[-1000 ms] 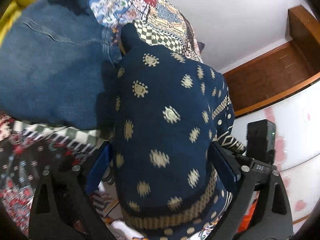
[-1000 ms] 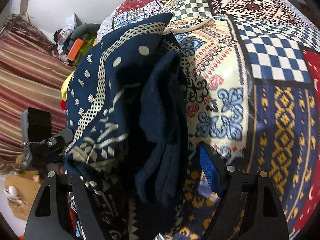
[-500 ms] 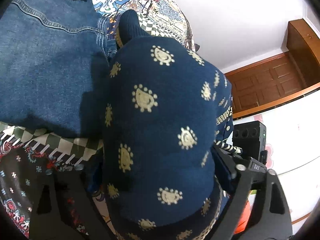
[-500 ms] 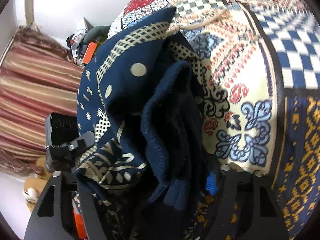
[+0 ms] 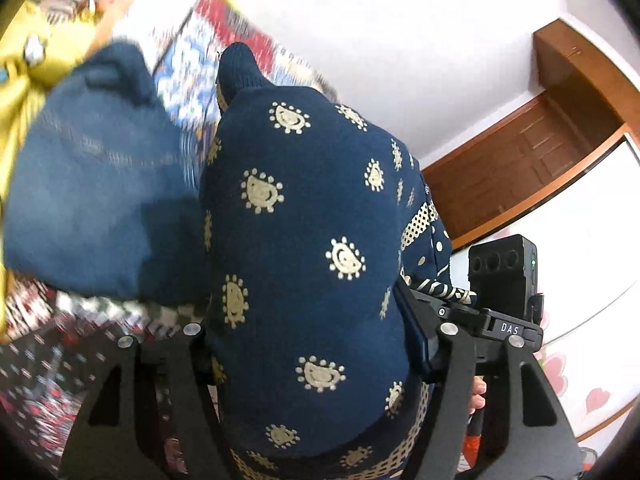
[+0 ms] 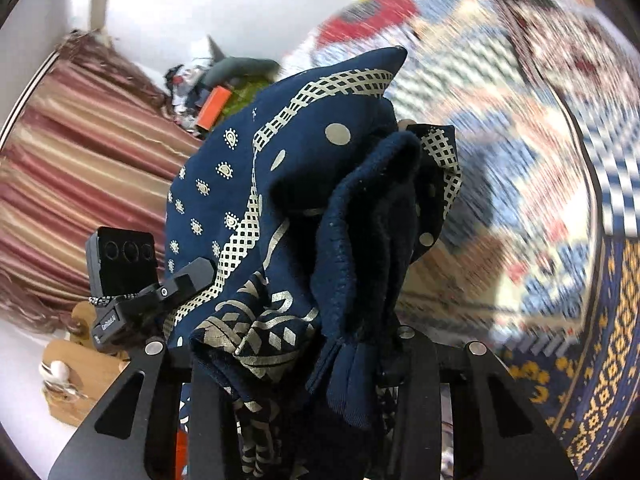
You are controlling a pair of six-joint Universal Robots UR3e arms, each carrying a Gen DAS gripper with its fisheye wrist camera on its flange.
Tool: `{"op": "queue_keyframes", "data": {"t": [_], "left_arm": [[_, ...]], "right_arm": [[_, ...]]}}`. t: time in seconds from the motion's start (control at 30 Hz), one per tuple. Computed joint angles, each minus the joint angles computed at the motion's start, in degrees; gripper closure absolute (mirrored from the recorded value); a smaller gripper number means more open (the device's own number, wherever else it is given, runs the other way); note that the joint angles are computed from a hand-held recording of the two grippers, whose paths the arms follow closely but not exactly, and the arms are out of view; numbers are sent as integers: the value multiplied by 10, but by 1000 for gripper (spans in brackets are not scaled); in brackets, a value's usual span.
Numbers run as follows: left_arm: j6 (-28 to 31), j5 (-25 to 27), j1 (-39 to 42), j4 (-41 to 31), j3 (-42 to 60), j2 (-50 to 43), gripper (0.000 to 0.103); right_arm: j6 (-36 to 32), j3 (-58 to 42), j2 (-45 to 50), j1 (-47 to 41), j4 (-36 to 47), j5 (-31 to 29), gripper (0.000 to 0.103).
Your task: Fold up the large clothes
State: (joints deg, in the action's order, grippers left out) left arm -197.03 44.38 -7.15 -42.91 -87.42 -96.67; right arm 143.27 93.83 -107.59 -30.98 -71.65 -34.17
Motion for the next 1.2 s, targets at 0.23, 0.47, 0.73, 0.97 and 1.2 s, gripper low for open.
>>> {"op": "queue_keyframes", "data": {"t": [0.23,0.47,0.73,0.97,1.2], "left_arm": [[70,-43,89,-110,127,-7,36],[124,-86,158,-200,235,-104,36],[143,-40,166,-218,326,-287,36],[148,-18,167,-113,208,-268,28],[134,168,114,-76,154,-183,10]], "right_arm": [[275,-75,106,157,-332,-9,69],[414,-170,263,257,-504,-69,69],[441,-245,430,303,-517,-121,69],[381,-219,457,278,-475,-108,64],[338,-149,353,292,-482,-237,53]]}}
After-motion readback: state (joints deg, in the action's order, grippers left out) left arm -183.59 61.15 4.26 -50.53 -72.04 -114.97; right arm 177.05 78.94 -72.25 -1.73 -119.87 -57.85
